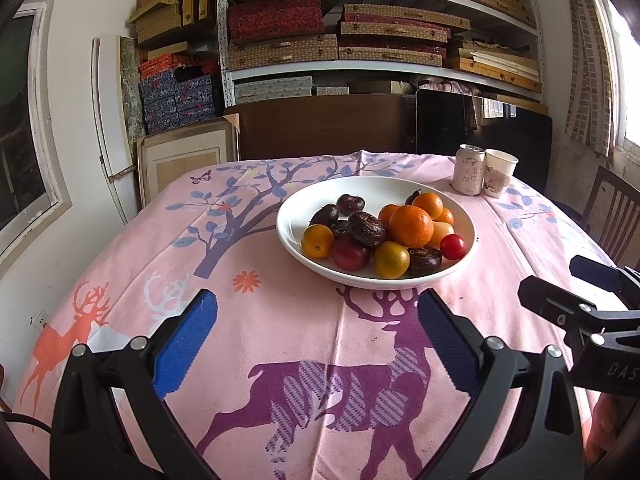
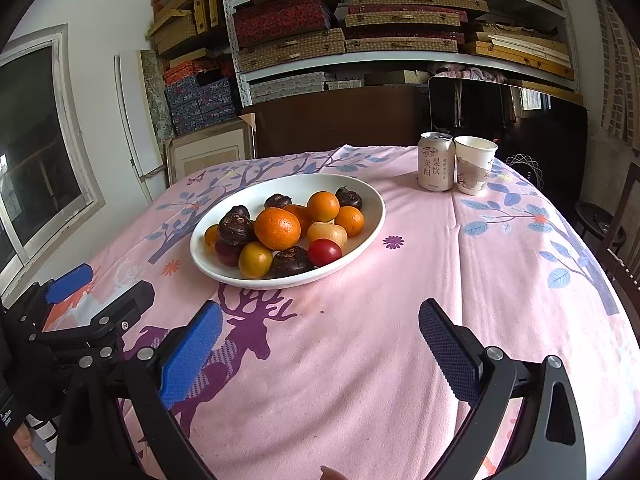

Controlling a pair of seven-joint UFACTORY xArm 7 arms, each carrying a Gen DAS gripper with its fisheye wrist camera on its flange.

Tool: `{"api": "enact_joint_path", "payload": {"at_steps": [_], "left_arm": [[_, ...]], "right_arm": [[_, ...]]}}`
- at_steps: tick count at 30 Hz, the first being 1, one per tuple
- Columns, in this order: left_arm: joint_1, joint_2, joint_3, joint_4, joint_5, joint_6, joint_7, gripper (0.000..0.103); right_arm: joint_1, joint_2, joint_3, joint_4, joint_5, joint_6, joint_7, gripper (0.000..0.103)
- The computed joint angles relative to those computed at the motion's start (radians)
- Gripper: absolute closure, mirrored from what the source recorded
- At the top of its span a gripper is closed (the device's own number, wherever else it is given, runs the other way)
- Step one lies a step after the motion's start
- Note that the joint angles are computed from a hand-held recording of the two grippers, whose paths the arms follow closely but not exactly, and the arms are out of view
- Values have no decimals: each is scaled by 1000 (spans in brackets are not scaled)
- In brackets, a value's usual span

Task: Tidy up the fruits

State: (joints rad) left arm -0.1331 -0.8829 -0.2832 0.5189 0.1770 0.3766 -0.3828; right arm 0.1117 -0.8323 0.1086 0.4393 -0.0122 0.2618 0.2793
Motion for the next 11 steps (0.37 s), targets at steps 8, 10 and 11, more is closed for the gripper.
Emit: {"api": "enact_joint_path", "payload": {"at_steps": [8,10,11], "left_arm": [[-5,12,2,10,0,18,3,5],[8,13,-5,15,7,28,-3,5],[15,15,-7,18,9,33,-8,5]], "right_arm": [[3,1,-1,2,0,1,1,4],[5,3,1,7,0,7,2,4],[5,3,0,8,0,9,1,4]]}}
